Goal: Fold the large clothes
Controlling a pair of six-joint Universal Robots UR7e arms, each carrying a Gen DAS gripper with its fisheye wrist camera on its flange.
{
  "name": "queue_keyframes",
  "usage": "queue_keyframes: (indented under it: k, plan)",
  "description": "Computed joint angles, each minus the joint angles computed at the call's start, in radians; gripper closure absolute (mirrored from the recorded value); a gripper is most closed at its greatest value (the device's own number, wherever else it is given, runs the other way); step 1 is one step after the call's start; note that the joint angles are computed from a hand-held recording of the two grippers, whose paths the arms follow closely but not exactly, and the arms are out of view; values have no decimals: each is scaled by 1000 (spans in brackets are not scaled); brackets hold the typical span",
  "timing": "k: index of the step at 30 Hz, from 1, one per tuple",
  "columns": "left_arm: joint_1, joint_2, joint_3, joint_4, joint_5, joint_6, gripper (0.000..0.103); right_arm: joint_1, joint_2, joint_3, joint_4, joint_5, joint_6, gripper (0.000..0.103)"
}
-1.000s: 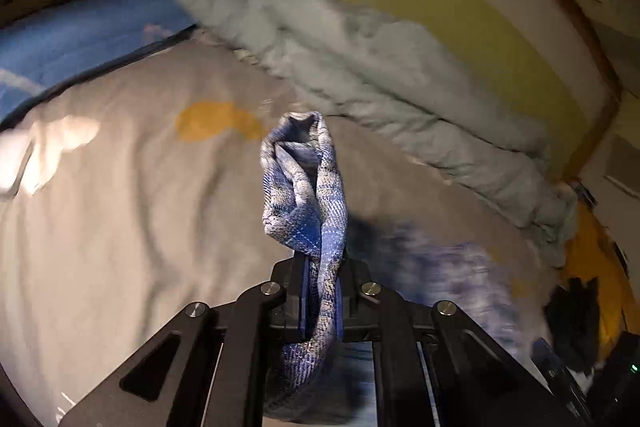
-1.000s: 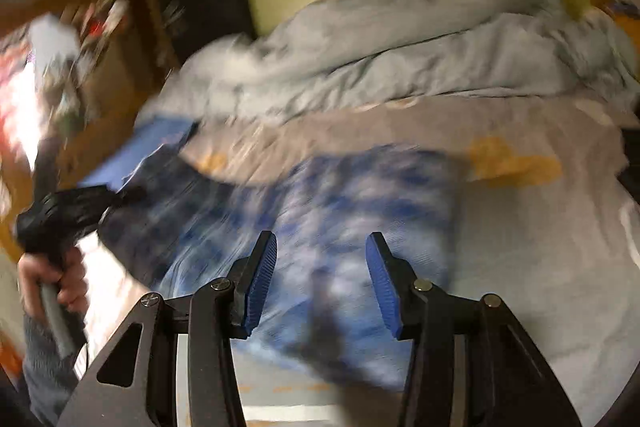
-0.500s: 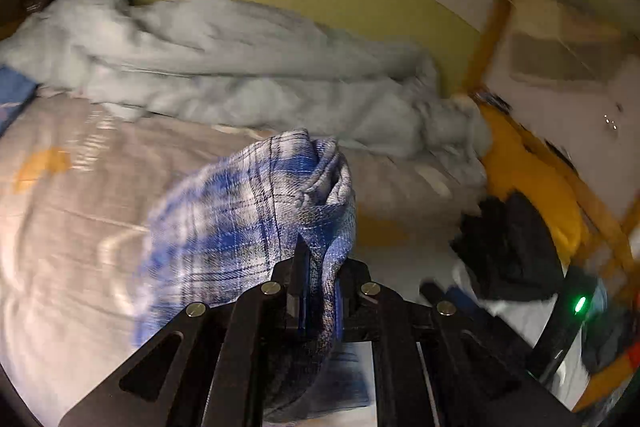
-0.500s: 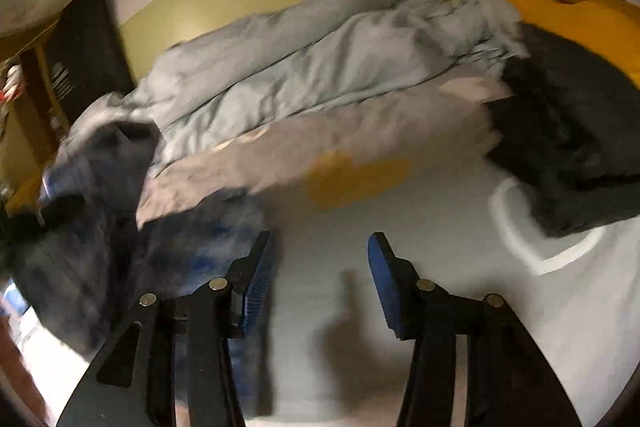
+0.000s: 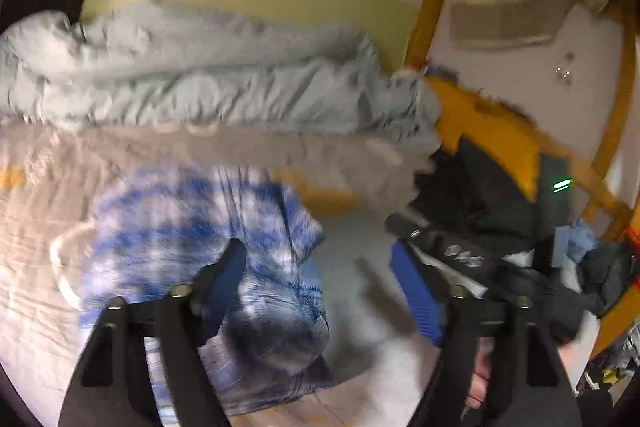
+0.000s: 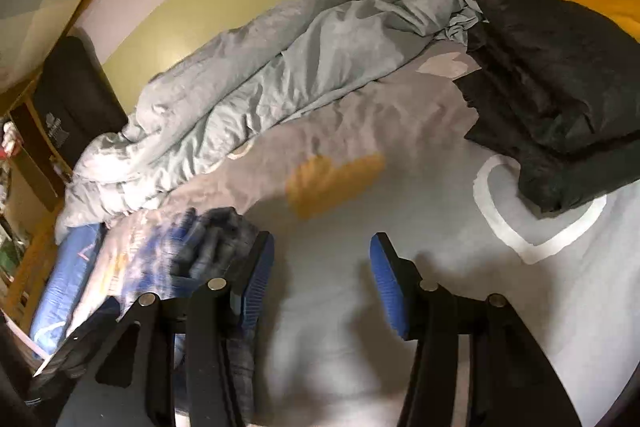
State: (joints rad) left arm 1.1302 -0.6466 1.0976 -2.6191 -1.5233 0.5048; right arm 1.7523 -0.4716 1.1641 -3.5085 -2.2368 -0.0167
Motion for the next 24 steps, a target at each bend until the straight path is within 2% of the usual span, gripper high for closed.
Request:
queue_keyframes:
  k: [2,4,6,9,10,12,15,17,19,21,22,23,24]
  plan:
    - [-3,-24,16,-53,22,17,24,0,1,5,-19,29,-14,53]
    - [2,-27,-11,-94,76,-16,24,-3,-3,18,-31,93,-27,53]
    - [22,-11,-70,-84,93,-58,23,-16,-21,48,-11,213,-20,53]
    - [51,30,-175,-18,155,-108,23,-38,-39,65,78,409,-18,53]
    - [67,45,-213,13,171,-119,23,-41,-38,59,120,459,-31,53]
    - [89,76,-270,59,205,-124,23,-35,-26,33,200,506,-69,53]
    - [116,113,-331,132,245,-156,23,-6,14,-8,212,472,-158,53]
    - [134,160,-425,256,243,-199,23,16,36,-32,213,436,-225,53]
    - [144,187,-485,351,230,-227,23,37,67,-76,245,337,-231,52]
    - [142,160,-430,320,223,-211,23,53,99,-133,323,201,-186,53]
    - [139,153,-415,307,228,-202,23,56,108,-147,330,171,-169,60]
    - [136,148,-401,297,233,-193,23,56,108,-143,318,173,-158,68]
    - [136,144,-392,293,234,-191,23,58,101,-135,318,175,-155,84]
